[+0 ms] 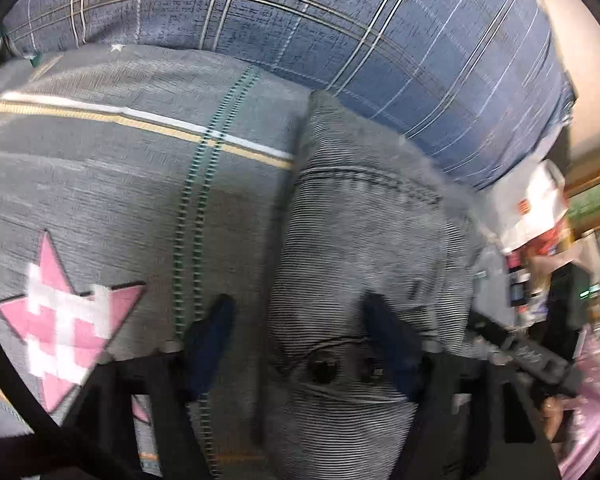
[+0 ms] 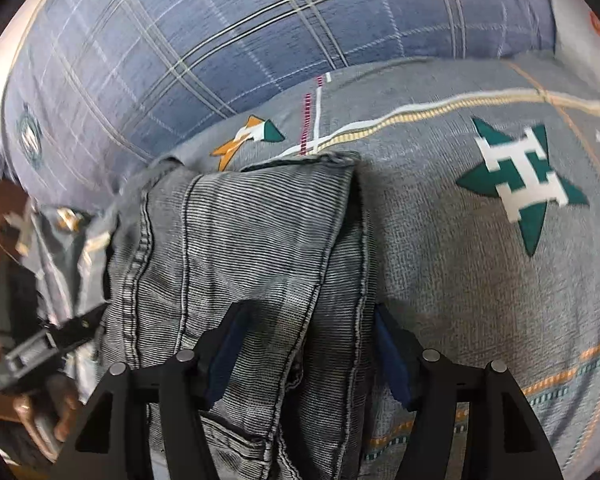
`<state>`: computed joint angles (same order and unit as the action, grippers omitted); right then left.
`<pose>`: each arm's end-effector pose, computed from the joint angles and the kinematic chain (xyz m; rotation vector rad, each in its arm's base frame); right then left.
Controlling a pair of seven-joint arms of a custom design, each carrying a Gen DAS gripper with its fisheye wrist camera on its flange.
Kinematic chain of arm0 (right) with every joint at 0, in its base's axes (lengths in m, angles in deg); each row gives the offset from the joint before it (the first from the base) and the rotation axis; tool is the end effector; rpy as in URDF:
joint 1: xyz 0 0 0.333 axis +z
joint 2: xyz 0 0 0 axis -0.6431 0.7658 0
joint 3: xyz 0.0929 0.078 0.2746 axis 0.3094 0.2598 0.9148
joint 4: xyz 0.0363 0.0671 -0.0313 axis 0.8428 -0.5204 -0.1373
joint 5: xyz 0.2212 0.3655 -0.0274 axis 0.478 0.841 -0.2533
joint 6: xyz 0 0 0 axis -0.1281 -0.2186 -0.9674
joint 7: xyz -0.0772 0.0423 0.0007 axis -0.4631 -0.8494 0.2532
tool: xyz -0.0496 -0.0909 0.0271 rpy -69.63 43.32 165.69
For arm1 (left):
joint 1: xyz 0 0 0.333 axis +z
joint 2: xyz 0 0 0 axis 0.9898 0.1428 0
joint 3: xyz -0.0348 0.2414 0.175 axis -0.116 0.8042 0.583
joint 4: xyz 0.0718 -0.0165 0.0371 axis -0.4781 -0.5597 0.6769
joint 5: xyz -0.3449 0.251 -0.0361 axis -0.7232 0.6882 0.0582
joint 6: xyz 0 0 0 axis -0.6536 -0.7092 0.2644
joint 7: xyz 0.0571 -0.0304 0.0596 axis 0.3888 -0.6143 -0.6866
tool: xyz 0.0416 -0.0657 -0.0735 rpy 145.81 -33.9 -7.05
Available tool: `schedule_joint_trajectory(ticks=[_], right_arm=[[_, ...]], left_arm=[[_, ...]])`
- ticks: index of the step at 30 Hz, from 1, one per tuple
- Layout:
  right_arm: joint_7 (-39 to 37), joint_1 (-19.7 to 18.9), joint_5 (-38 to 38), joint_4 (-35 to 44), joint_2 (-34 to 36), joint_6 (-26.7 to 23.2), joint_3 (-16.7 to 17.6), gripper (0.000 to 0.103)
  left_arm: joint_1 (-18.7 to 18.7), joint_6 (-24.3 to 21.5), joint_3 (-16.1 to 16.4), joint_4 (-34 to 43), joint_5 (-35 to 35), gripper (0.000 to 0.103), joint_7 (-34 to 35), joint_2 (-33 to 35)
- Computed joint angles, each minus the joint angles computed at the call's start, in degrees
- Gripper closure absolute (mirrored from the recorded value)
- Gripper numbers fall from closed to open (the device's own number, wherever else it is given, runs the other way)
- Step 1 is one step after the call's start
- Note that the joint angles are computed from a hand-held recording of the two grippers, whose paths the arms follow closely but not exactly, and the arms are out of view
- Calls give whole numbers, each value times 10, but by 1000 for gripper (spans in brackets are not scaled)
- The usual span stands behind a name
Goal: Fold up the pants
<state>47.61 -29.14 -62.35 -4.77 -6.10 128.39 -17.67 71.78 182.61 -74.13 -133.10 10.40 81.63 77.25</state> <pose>0.6998 0.1701 0.5038 -1.8753 1.8525 0.0307 0.6774 -0.3147 0.4935 2.2005 -1.7632 0.9606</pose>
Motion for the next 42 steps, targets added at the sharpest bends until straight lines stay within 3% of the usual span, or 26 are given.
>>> schedule_joint_trajectory(ticks=[3, 6, 9, 10, 11, 12, 14, 15, 16, 19, 21, 23, 25, 30, 32, 33, 35, 37, 39, 41, 42], right_arm=[[1, 14, -39, 1, -1, 7, -4, 43], [-1, 16, -46, -7, -8, 15, -3, 46], [-5, 7, -29, -9, -11, 2, -3, 44], [-6, 4, -21, -1, -3, -3, -2, 44], [-5, 4, -22, 3, 0, -4, -2, 44], [-4, 6, -26, 4, 1, -3, -3, 44], [4, 13, -45, 3, 1, 4, -5, 46], [8, 17, -56, -1, -2, 10, -7, 50], [13, 23, -71, -8, -8, 21, -8, 62], [36, 45, -141, -29, -25, 55, -16, 76], [33, 54, -167, -44, -36, 85, -12, 78], [0, 47, -133, -60, -47, 118, 1, 80], [-32, 44, -94, -70, -55, 148, 13, 80], [-115, 47, -25, -35, -37, 191, 35, 80], [-130, 50, -12, -1, -10, 184, 37, 80], [-131, 52, -8, 30, 14, 169, 38, 80], [-128, 50, 2, 104, 73, 96, 39, 77], [-83, 68, -41, 137, 104, 49, 15, 74], [-92, 58, -30, 138, 102, 43, 21, 74], [-104, 40, 9, 105, 70, 70, 32, 73], [-111, 39, 17, 76, 46, 96, 32, 68]], left_arm=[[21, 44, -19, -32, -70, 63, 14, -12], [1, 60, -4, -44, -34, 63, -5, -24], [-23, 31, 16, -17, 36, 42, -42, -8], [-21, 41, 14, -24, 37, 42, -45, -9], [-15, 52, 10, -30, 29, 45, -41, -9], [-6, 66, 1, -41, 12, 63, -34, -14], [4, 85, -8, -63, -12, 69, -24, -30], [0, 87, -6, -67, -7, 73, -27, -36], [0, 95, -7, -76, -8, 78, -28, -44], [-1, 118, -8, -112, -20, 81, -29, -81], [-13, 135, 6, -142, 11, 82, -51, -116], [-23, 142, 18, -166, 42, 82, -80, -144], [-37, 165, 38, -202, 124, 82, -147, -180], [-30, 162, 58, -238, 251, 81, -255, -217], [-26, 108, 60, -213, 277, 78, -273, -196], [-26, 52, 60, -186, 279, 75, -277, -174], [-26, -17, 60, -153, 281, 66, -270, -144], [-25, -16, 63, -155, 290, 55, -273, -145], [-20, 2, 62, -167, 280, 51, -270, -159], [-19, 34, 64, -189, 294, 48, -284, -177], [-22, 26, 64, -178, 310, 41, -295, -170]])
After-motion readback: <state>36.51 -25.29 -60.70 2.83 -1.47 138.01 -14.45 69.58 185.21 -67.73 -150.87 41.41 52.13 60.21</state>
